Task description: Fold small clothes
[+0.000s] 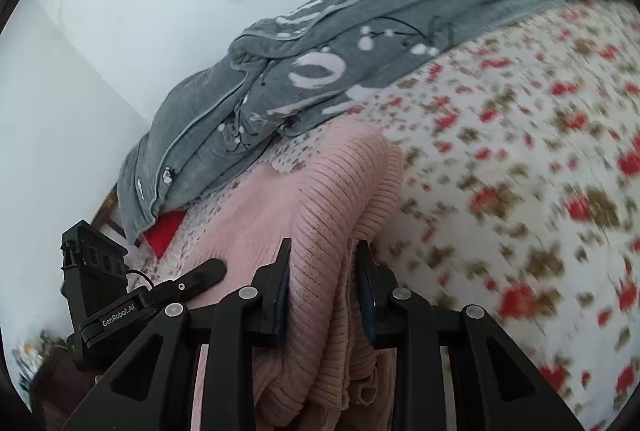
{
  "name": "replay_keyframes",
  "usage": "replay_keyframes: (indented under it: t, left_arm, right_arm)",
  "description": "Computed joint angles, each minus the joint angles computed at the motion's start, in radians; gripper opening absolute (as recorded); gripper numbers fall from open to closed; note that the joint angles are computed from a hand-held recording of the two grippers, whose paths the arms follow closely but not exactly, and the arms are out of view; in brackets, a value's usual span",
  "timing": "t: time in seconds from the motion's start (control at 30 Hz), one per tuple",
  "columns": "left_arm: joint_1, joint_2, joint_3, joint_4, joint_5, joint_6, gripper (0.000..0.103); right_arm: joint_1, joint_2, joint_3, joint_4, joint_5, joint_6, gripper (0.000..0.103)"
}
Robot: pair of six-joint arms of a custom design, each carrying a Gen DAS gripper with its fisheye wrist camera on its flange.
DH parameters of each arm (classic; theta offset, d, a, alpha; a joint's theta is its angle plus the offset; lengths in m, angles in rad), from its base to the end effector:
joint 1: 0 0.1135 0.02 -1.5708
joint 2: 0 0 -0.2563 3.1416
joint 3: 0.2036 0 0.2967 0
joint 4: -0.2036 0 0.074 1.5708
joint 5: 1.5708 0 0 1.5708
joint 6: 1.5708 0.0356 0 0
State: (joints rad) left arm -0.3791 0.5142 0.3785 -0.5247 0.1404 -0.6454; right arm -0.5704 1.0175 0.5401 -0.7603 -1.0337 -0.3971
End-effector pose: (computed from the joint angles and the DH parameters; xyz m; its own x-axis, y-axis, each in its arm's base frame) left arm 0.1646 -0.0709 0.1927 -0.7374 -0.3473 -0.5793 0.0320 0.8387 -0.5436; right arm 0.1858 -0.0829 0.1642 -0.7489 0.2454 -0.6156 -0.2709 0.7344 0.6223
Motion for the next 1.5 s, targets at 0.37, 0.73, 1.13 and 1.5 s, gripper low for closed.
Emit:
replay_keyframes:
  t: [0.37, 0.73, 1.13, 1.5]
  left_arm:
    - [-0.018, 0.102, -0.042, 0.101, -0.084, 0.066, 0.052]
    - [-0.040, -0.071, -0.129, 0.073, -0.165, 0.028, 0.063]
    - [-0.142, -0.215, -0.139, 0.017, -0.274, 0.050, 0.064]
    - [-0.267, -0.102, -0.101, 0.030, -0.424, 0.069, 0.065]
  right_arm:
    - [0.034, 0.111, 0.004, 0.138, 0.125, 0.031, 0.039]
    - [-0.086, -0.416, -0.140, -0.073, 0.090, -0.245, 0.050]
    - [-0.090, -0.455, -0.207, -0.041, 0.114, -0.267, 0.017]
    - [0.066, -0.544, -0.287, 0.113, 0.348, -0.090, 0.018]
